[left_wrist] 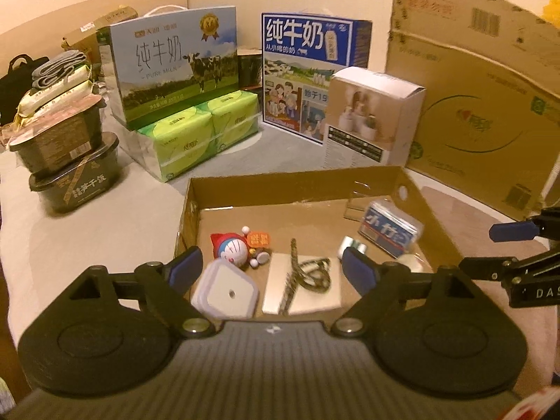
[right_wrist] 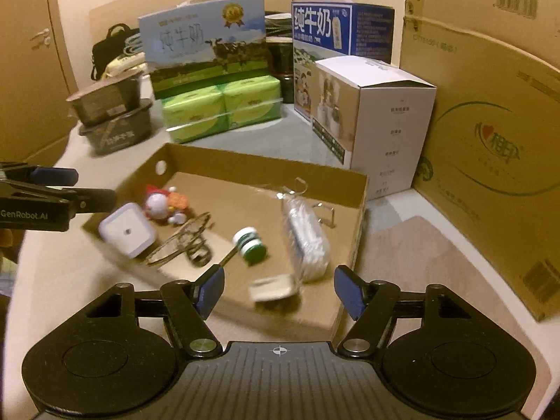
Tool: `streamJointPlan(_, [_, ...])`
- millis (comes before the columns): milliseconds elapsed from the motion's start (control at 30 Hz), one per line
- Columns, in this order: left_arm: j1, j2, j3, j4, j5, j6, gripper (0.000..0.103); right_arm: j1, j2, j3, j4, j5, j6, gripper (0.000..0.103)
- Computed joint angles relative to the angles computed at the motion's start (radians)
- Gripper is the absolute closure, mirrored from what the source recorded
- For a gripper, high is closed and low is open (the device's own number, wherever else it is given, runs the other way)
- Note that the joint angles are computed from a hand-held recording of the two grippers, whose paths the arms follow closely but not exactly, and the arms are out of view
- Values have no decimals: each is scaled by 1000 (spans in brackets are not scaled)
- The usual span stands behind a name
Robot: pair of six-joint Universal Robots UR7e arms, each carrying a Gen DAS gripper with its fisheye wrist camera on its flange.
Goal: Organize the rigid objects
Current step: 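Withdraw both open grippers from the tray toward the remote and binder clip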
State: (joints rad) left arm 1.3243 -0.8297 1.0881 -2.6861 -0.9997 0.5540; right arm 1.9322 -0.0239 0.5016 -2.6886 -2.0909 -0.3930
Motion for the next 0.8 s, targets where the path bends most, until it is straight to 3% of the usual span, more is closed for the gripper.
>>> streamJointPlan(200, [-22, -106, 171, -56, 7, -28, 11, 25, -136, 289, -149, -3, 0, 33])
streamJointPlan(533, [-46, -245, 411, -153, 28, -56, 6, 37, -274, 578, -312, -18, 23, 27])
streamJointPlan(800, [-48, -315, 540, -169, 42, -86, 6, 24, -341, 737, -378, -28, 28, 26])
